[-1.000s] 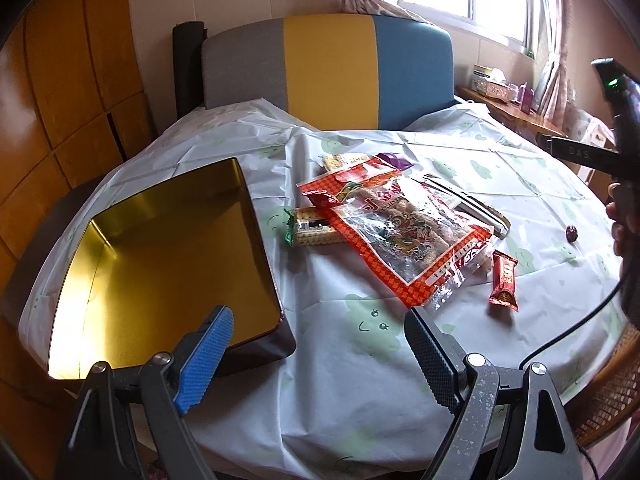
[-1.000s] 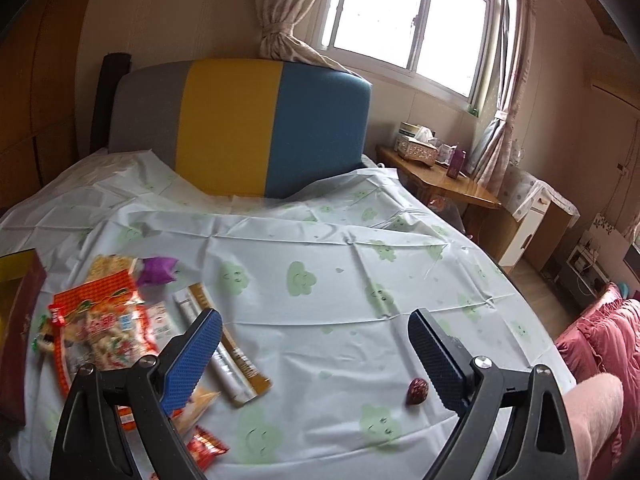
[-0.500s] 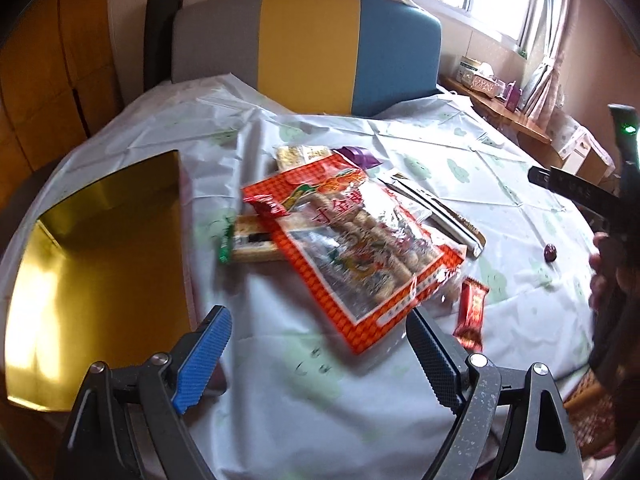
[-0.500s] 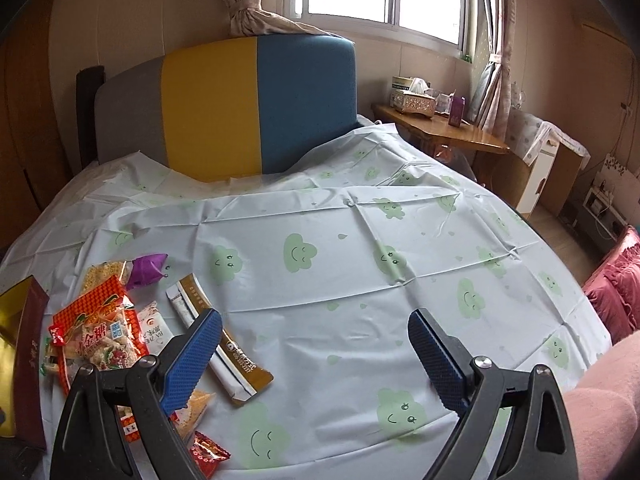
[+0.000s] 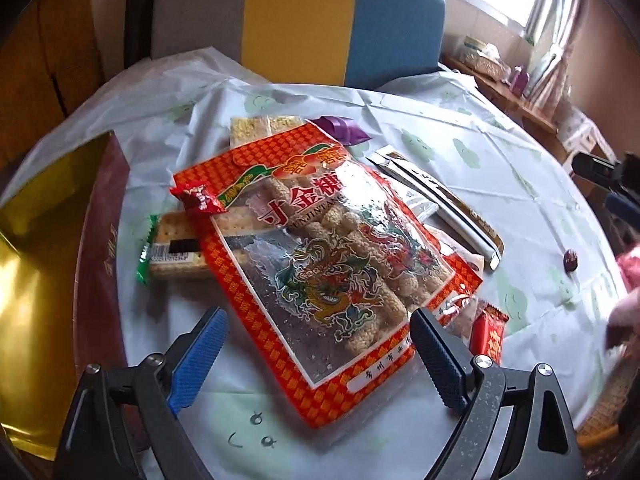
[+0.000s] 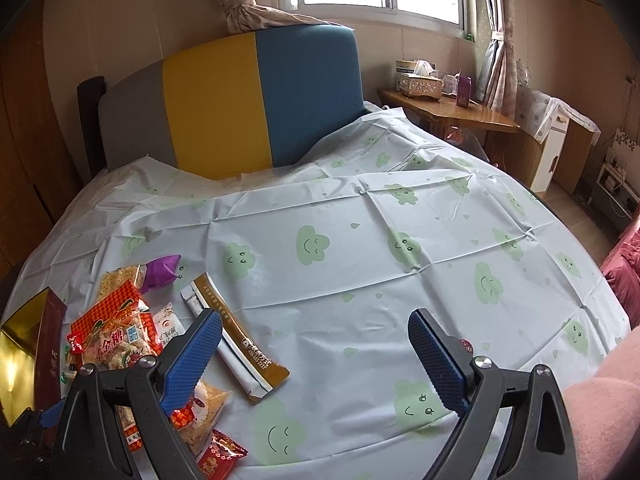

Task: Organize snacks
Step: 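Grasp the red-bordered snack bag with the left gripper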

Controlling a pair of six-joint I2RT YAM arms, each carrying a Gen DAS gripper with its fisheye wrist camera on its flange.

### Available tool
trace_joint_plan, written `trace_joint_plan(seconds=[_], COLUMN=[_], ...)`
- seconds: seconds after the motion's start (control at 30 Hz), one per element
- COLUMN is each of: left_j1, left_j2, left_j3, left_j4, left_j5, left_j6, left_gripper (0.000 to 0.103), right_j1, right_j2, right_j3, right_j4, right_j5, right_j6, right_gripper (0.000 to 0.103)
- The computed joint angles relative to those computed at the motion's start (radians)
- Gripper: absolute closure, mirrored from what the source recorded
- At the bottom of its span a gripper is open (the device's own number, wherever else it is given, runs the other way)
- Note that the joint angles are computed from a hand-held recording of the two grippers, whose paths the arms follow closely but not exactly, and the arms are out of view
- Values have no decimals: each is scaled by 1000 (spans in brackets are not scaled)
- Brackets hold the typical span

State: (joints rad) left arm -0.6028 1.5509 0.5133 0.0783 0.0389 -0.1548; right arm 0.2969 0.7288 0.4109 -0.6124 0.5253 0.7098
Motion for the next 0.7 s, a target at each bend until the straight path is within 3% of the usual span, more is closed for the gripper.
trace_joint_plan(seconds=[0.23, 0.37, 0.4, 0.43, 0.47, 0.5, 0.53, 0.6, 0.63, 0.7], left_j1=[69, 57, 58, 58, 61, 57, 56, 88, 92, 94], left_j2=[38, 81, 83, 81, 74, 64, 55, 53, 51, 38], left_j3=[-19, -11, -14, -19, -26, -26, -23, -8, -9, -9], left_j4=[78, 123, 131, 141, 152, 146, 134, 98, 98, 88], left_j5=[90, 87, 90, 95, 105, 90, 75, 123, 128, 122], left_j6=[-32, -65, -71, -73, -66, -63, -68, -62, -61, -52], left_gripper=[10, 10, 14, 28, 32, 47, 71, 81, 91, 100], right_j1=[-39, -32, -33, -40, -49, -58, -63, -64, -59, -41], right_j2=[9, 36, 43, 52, 69, 84, 98, 122, 141, 171], right_j3=[-4, 0, -1, -2, -3, -3, -4, -5, -3, -1], right_j4=[19, 24, 28, 33, 42, 49, 55, 65, 70, 76], right_j5=[-60, -66, -72, -84, -104, -123, -138, -151, -154, -151], right_j6=[-19, -27, -27, -30, -37, -41, -44, -51, -54, -58], right_gripper=[7, 7, 7, 7, 7, 7, 7, 7, 7, 7])
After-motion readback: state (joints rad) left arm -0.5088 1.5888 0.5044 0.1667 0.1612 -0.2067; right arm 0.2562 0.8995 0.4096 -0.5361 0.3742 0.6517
